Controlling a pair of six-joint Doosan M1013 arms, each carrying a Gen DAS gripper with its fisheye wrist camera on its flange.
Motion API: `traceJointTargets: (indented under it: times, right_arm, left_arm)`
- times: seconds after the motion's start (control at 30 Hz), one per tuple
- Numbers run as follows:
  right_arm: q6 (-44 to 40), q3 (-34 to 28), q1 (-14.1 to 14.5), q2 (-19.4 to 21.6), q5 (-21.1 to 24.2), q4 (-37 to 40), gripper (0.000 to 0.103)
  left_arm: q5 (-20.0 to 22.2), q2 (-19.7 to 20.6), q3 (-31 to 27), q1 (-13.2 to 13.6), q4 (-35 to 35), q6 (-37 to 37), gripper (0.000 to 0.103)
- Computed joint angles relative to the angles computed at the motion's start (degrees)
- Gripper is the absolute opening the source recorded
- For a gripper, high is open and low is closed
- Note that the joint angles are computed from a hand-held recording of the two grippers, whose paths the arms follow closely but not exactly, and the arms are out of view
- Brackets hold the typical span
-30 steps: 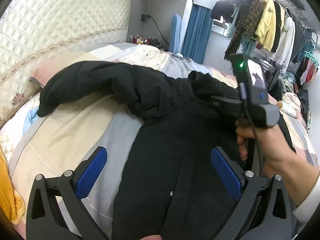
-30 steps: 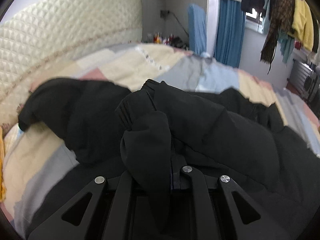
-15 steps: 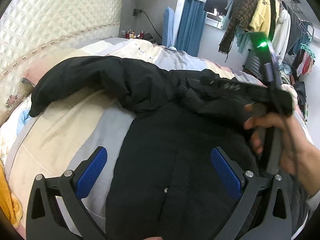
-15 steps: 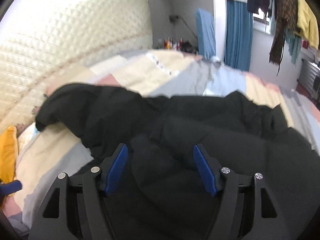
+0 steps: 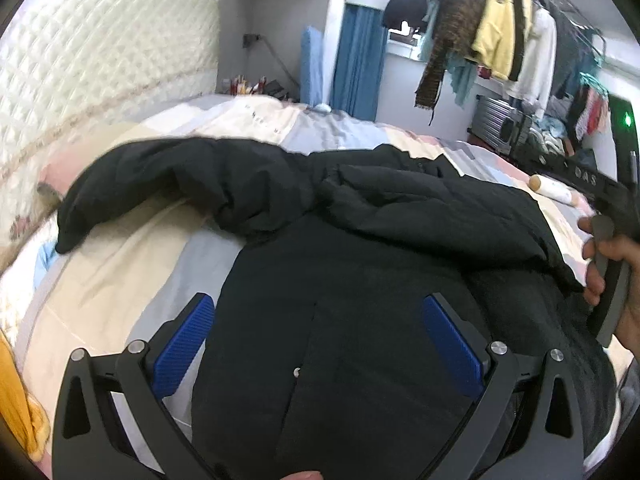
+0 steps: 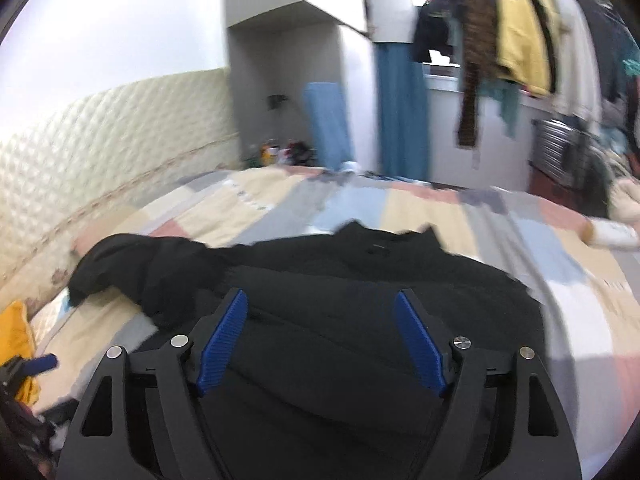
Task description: Fold large clothes
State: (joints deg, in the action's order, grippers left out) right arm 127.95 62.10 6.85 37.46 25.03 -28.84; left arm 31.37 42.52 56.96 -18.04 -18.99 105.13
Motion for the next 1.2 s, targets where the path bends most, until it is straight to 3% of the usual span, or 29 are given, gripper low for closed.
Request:
traceJointTargets:
  times: [0.07,0.23,0.43,0.53,0.73,1.2]
  right_arm:
    - [6.0,3.2,-0.6,-1.6,0.0,-4.9,0.075]
    - [17.9,9.9,-2.2,-4.5,2.0,-15.1,0.076]
    - [24.5,13.3,-5.0,-5.1,4.2,-15.5,0.081]
    - [22.6,14.0,-6.1,-5.0,4.6,-11.7,0.082]
    - [18.8,15.2,-6.4,-4.5,5.3,-11.4,0.083]
    - [15.8,14.8,-7.8,-2.6,4.8,-6.8,0.085]
  left_arm:
    - [-1.1,-0.3,0.7,-0.3,0.2,0.6,0.103]
    - [1.0,0.5,-0.5,-0.8,0.9,-0.6,0.103]
    - [0.3,0.5,-0.4,-1.5,3.5,-4.0,0.103]
    - [-0.3,0.6,-0.3,-1.9,4.7,-5.6,0.103]
    - [-0.7,1.2,-0.8,-2.6,6.2,-7.0,0.103]
    - [3.4,3.4,-3.9,-4.0,9.2,-8.8,0.103]
